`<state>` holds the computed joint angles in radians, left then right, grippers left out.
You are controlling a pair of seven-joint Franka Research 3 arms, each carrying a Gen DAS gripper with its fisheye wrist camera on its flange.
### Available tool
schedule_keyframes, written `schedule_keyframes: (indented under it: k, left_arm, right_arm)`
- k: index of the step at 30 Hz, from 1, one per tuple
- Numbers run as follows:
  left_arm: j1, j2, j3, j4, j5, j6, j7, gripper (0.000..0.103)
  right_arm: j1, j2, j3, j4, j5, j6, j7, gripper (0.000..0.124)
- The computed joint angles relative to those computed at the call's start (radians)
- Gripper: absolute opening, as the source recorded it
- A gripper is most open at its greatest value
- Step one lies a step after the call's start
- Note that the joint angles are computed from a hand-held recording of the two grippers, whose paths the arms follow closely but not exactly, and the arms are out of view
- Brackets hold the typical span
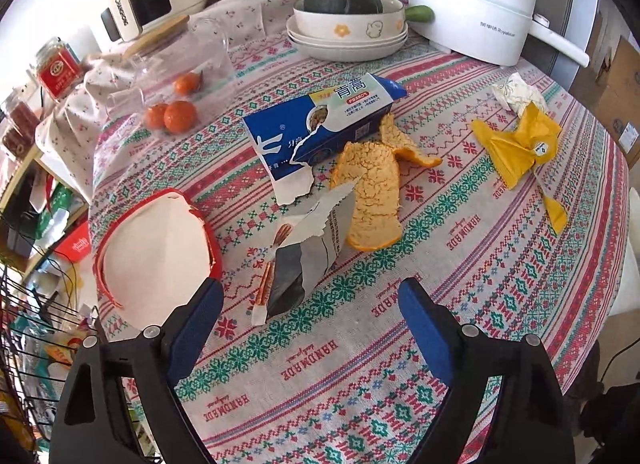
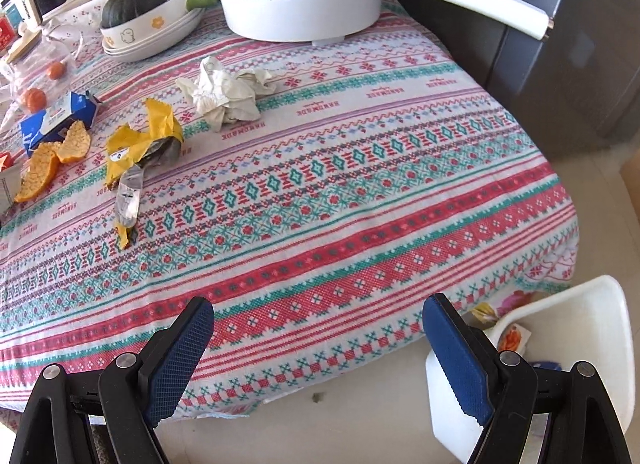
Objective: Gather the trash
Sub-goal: 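Move both tools back over the table clutter, then grasp the white pecan kernels bag with the left tool and lift it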
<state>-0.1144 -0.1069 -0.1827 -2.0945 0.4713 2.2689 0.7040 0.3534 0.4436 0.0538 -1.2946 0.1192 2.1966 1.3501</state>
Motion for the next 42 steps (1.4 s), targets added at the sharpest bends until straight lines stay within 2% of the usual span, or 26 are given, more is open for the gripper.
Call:
schedule_keyframes:
  k: [4, 7, 8, 9, 10, 12, 13, 19, 26, 29, 31, 32, 33, 35, 37, 42]
  left_arm:
    - [0.006, 0.033, 0.007, 0.002, 0.000, 0.038, -0.001, 0.082]
    - [0.010, 0.048, 0.014, -0.005, -0.020, 0.063, -0.005, 0.072]
    - [0.011, 0.052, 0.013, -0.006, -0.008, 0.063, -0.021, 0.065]
    - [0.013, 0.052, 0.015, -0.012, -0.006, 0.072, -0.032, 0.054]
    - [0.015, 0.045, 0.016, -0.023, 0.007, 0.084, -0.057, 0.048]
    - [0.023, 0.013, 0.023, -0.068, 0.002, 0.152, -0.101, 0.022]
    - [0.026, -0.003, 0.026, -0.090, -0.011, 0.186, -0.117, 0.019]
    - [0.028, -0.087, 0.005, -0.151, -0.019, 0.237, -0.187, 0.014]
    - [-0.001, -0.169, -0.036, -0.148, -0.022, 0.199, -0.205, 0.014]
    - [-0.016, -0.192, -0.040, -0.146, -0.049, 0.187, -0.212, 0.015]
    - [-0.028, -0.206, -0.030, -0.159, -0.093, 0.189, -0.212, 0.019]
    - [-0.028, -0.216, -0.026, -0.174, -0.109, 0.200, -0.222, 0.036]
    - [-0.023, -0.225, -0.030, -0.186, -0.113, 0.202, -0.248, 0.065]
    - [0.001, -0.232, -0.054, -0.195, -0.074, 0.186, -0.315, 0.084]
    - [0.001, -0.200, -0.056, -0.173, -0.043, 0.161, -0.294, 0.084]
    - [-0.017, -0.077, -0.030, -0.063, -0.008, 0.083, -0.079, 0.085]
  right_arm:
    - [0.012, 0.012, -0.009, 0.005, -0.028, -0.004, 0.015, 0.088]
    - [0.016, 0.017, -0.016, 0.005, -0.046, -0.011, 0.030, 0.088]
    - [0.017, 0.018, -0.018, 0.005, -0.052, -0.014, 0.035, 0.088]
    - [0.018, 0.017, -0.020, 0.002, -0.058, -0.014, 0.040, 0.088]
    - [0.019, 0.014, -0.021, -0.004, -0.062, -0.013, 0.044, 0.088]
    - [0.018, 0.007, -0.021, -0.015, -0.067, -0.010, 0.049, 0.088]
    - [0.017, 0.002, -0.020, -0.021, -0.066, -0.007, 0.051, 0.088]
    - [0.009, -0.031, -0.013, -0.061, -0.051, 0.012, 0.067, 0.088]
    - [0.001, -0.071, 0.010, -0.104, 0.007, 0.020, 0.080, 0.088]
    - [0.012, -0.085, 0.016, -0.124, 0.004, 0.030, 0.067, 0.088]
    - [0.017, -0.093, 0.019, -0.138, 0.007, 0.032, 0.062, 0.088]
    - [0.018, -0.095, 0.021, -0.143, 0.009, 0.030, 0.060, 0.088]
    - [0.021, -0.096, 0.023, -0.145, 0.008, 0.027, 0.057, 0.088]
    - [0.028, -0.096, 0.024, -0.147, 0.004, 0.025, 0.052, 0.088]
    - [0.033, -0.095, 0.027, -0.147, 0.004, 0.029, 0.047, 0.088]
    - [0.031, -0.087, 0.030, -0.134, 0.023, 0.017, 0.037, 0.088]
